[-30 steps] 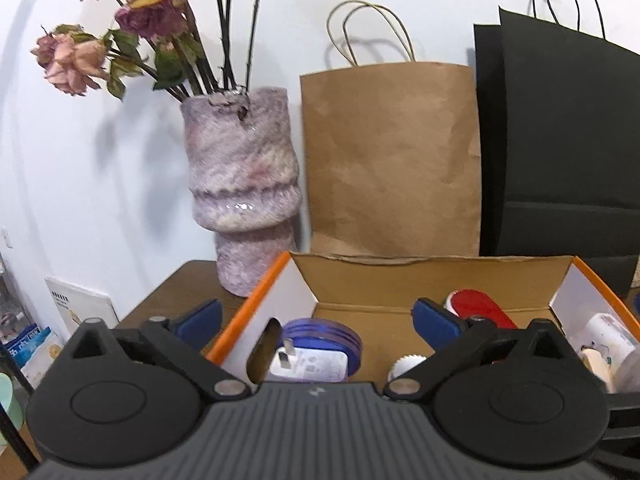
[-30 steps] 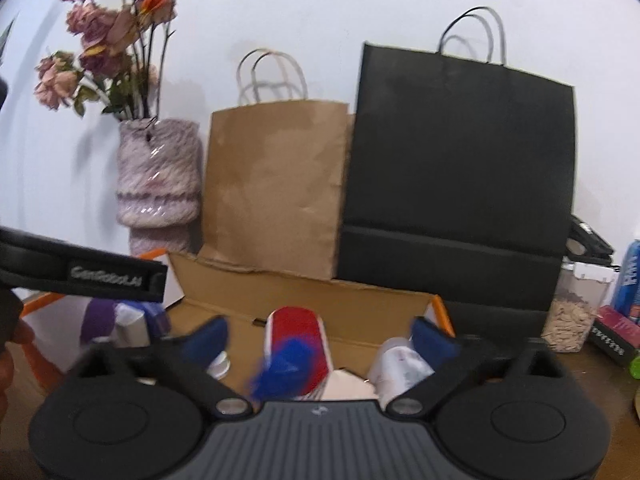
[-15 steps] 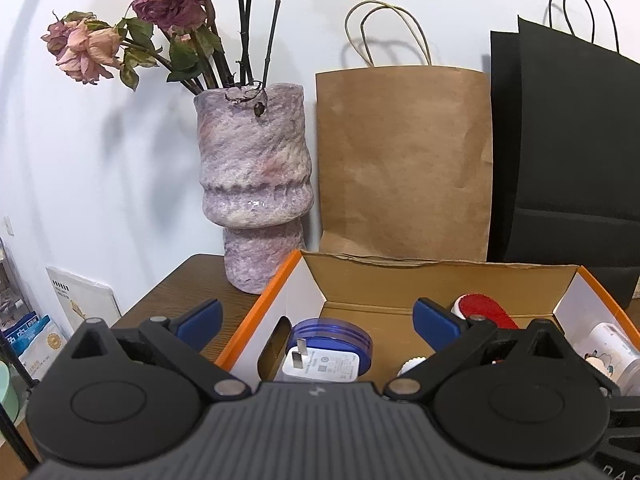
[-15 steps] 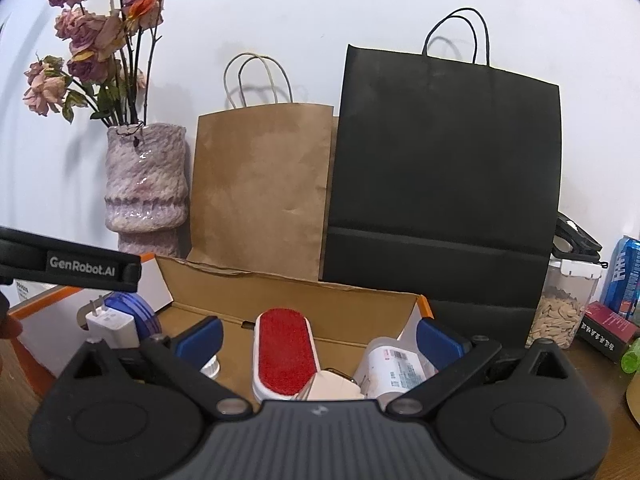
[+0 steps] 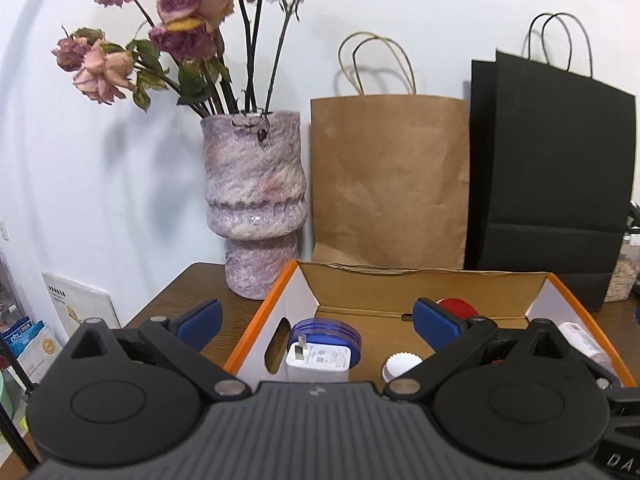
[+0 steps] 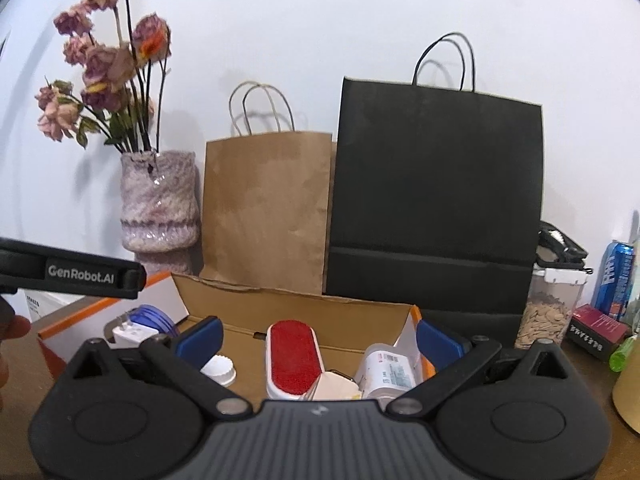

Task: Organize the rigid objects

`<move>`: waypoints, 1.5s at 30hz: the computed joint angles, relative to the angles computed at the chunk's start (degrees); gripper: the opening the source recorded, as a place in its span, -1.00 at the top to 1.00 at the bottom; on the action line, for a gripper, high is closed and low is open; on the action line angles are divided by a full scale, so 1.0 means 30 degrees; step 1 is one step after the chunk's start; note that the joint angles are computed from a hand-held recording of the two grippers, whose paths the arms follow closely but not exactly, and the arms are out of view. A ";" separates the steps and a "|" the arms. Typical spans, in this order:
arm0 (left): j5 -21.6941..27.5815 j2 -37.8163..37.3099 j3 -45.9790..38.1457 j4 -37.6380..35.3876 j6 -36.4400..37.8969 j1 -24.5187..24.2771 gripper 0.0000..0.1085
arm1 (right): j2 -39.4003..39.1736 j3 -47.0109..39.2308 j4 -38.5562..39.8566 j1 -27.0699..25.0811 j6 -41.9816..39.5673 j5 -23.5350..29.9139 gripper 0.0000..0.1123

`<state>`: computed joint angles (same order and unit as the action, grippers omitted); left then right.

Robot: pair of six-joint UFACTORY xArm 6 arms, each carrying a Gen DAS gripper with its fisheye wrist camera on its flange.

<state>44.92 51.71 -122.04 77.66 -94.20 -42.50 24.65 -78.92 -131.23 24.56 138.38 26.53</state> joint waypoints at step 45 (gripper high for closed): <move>0.6674 -1.7079 2.2519 -0.0736 -0.7287 -1.0186 -0.90 | -1.7945 1.7912 1.3169 1.3993 -0.5266 0.9815 -0.83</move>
<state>64.94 0.47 -54.48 75.45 -116.06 -73.05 -29.19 -25.19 -91.72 66.54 122.58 55.97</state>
